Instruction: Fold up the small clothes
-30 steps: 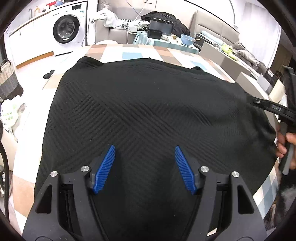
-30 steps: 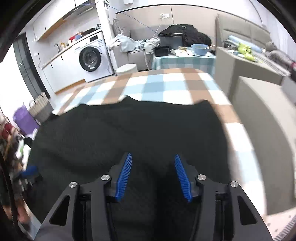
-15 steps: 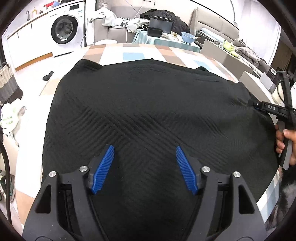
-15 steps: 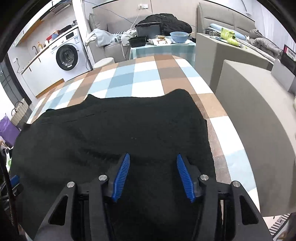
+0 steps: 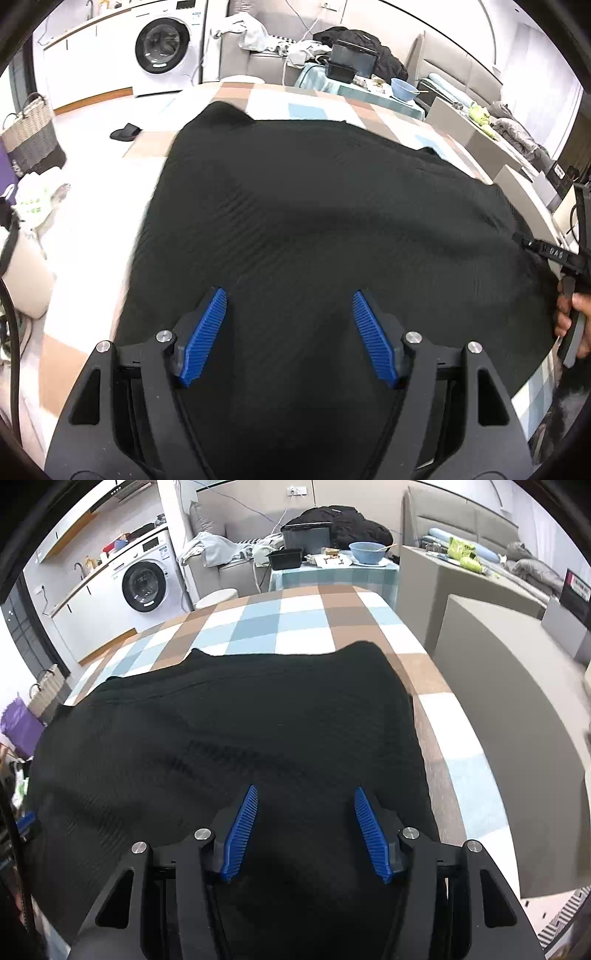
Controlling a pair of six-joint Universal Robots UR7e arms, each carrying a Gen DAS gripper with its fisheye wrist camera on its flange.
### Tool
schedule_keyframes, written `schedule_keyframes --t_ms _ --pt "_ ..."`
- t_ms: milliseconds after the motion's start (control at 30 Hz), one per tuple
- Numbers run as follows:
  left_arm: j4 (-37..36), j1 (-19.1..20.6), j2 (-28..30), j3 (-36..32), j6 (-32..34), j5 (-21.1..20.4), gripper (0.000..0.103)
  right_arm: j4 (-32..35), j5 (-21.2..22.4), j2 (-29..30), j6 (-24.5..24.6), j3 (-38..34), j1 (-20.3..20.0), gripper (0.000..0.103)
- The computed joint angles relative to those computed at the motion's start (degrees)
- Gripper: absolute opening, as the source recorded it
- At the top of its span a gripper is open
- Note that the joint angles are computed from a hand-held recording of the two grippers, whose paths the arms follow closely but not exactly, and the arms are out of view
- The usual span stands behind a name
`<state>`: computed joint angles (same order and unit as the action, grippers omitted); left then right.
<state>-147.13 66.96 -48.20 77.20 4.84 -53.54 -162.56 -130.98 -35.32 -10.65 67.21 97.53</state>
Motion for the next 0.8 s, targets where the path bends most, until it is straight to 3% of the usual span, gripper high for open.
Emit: schedule_keyframes --t_ms 233,433,667,800 --pt "-7.4 -1.6 -7.1 12.2 -4.8 3.2 0.072 -1.8 4.2 -3.4 -1.0 8.2 2.2 0.064" --pt "-9.4 -3.1 -12.2 19.7 -11.0 6.2 0.072 -1.9 9.0 -3.1 -3.1 10.1 3.5 0.064" --pt "-14.1 -2.3 -17.4 26.3 -21.9 4.3 0.072 0.7 9.7 -3.4 -2.4 10.6 3.3 0.064" --pt "-15.3 -1.3 -15.9 25.2 -22.1 3.7 0.072 0.6 11.0 -3.3 -3.6 10.7 3.5 0.064"
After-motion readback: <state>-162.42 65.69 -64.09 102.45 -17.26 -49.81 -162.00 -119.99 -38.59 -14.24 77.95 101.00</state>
